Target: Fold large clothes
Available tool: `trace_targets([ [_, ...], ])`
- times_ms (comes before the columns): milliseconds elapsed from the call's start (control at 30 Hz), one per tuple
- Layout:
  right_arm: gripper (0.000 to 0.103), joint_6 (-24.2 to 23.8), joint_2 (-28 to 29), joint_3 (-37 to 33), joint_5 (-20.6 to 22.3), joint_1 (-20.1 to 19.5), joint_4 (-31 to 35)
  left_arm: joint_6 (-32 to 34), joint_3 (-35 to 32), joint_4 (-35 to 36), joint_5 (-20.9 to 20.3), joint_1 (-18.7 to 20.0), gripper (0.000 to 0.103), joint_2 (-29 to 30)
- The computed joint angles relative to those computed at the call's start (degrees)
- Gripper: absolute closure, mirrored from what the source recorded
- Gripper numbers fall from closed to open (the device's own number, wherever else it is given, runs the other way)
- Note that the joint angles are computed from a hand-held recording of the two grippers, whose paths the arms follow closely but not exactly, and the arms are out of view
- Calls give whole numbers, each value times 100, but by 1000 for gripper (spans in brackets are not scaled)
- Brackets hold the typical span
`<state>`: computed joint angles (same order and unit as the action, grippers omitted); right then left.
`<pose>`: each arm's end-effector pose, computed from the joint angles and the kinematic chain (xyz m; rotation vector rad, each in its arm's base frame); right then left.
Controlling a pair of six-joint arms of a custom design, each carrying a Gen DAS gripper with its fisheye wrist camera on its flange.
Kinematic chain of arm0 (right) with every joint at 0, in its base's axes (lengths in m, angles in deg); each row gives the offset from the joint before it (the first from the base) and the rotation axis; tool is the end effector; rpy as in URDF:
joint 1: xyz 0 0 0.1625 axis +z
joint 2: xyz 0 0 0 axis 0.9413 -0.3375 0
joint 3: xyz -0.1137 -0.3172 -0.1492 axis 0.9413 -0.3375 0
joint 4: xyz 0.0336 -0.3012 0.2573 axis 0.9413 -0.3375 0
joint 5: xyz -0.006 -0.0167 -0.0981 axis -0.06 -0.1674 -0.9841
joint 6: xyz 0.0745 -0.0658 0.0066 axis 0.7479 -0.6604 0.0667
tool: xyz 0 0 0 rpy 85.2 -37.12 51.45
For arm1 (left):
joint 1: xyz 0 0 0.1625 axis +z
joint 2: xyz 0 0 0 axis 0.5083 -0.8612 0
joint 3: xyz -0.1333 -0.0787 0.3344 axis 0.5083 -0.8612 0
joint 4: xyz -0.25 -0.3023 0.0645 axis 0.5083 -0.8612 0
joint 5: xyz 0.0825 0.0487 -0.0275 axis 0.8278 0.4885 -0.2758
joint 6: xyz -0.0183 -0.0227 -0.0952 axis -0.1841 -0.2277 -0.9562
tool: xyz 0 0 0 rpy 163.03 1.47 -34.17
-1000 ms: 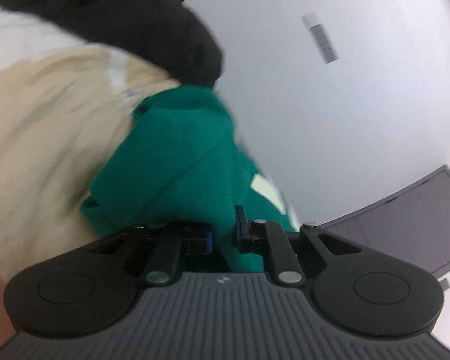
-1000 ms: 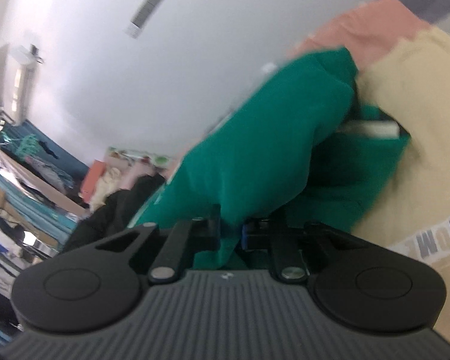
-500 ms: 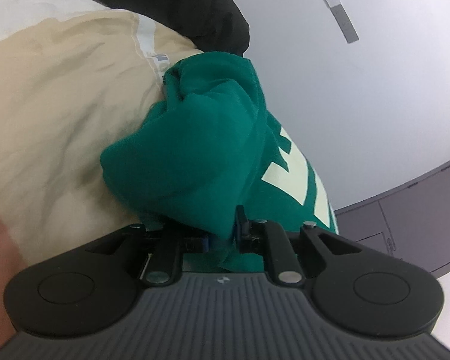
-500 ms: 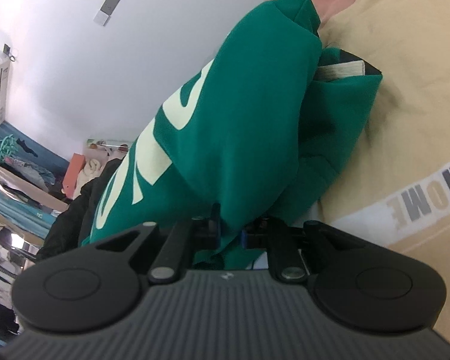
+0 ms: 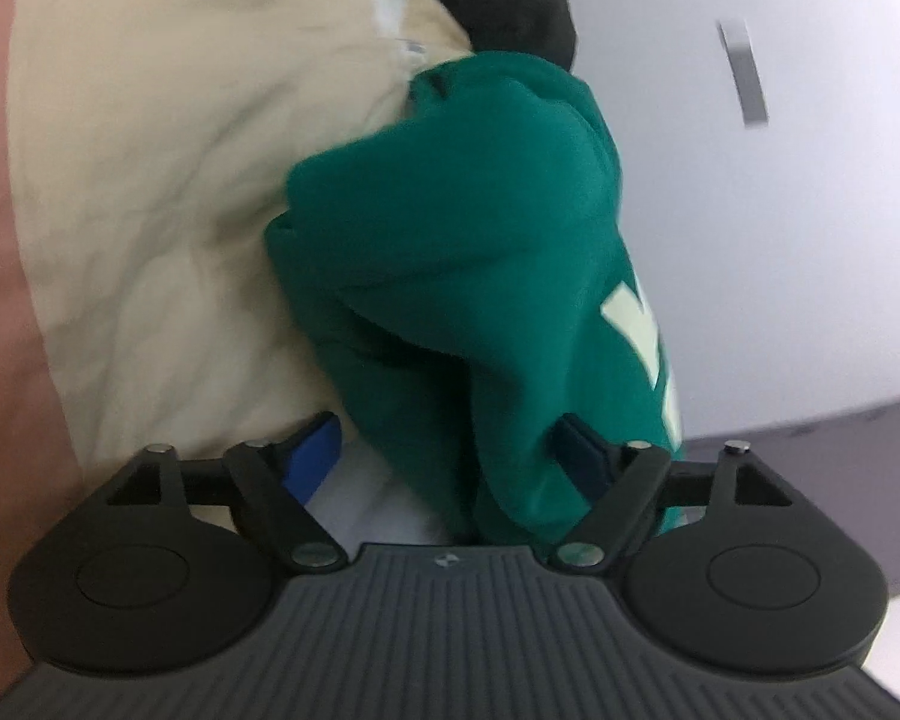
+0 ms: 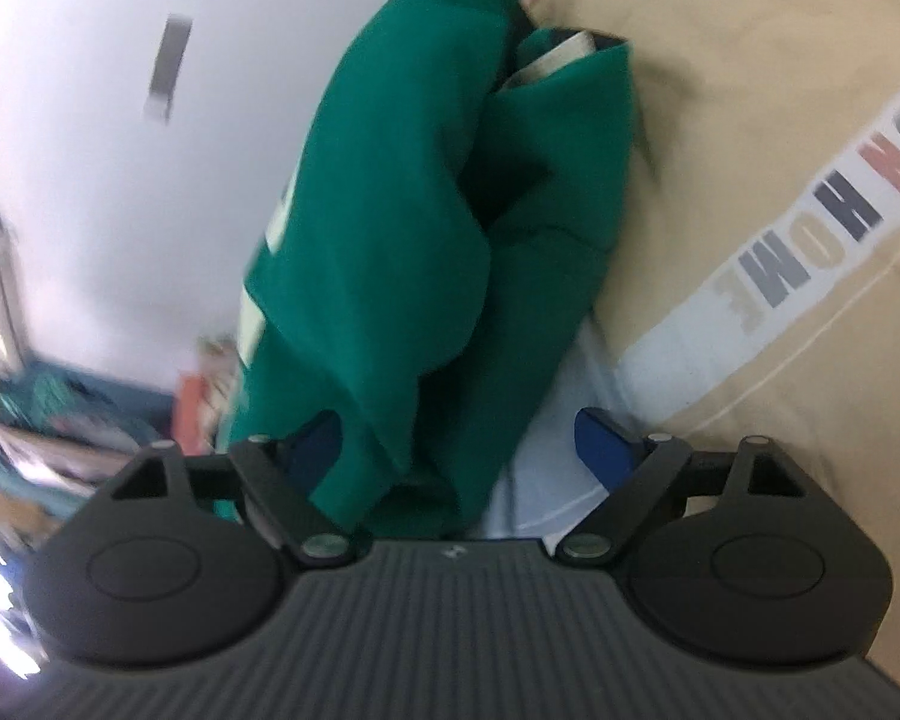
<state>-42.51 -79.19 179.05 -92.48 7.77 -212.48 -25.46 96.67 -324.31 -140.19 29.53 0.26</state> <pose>0.0488 -0.5739 0.1286 0.2461 2.7175 -0.8335 0.0168 -0.3493 0.1743 0.8521 -2.2458 1.5791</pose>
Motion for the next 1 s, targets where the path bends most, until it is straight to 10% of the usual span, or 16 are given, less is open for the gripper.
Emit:
trace_targets([
  [467,12,74,729,-618,149,133,-287,112,-428,-920,-125,240,12,613],
  [733,11,183,1037,-733,1481,-126,-835,704,-657,-2013,-664,411,13,1086],
  [1000,2,261,1188,-921,826,122,-861,641,-912,-1458,-268,375,12,990],
])
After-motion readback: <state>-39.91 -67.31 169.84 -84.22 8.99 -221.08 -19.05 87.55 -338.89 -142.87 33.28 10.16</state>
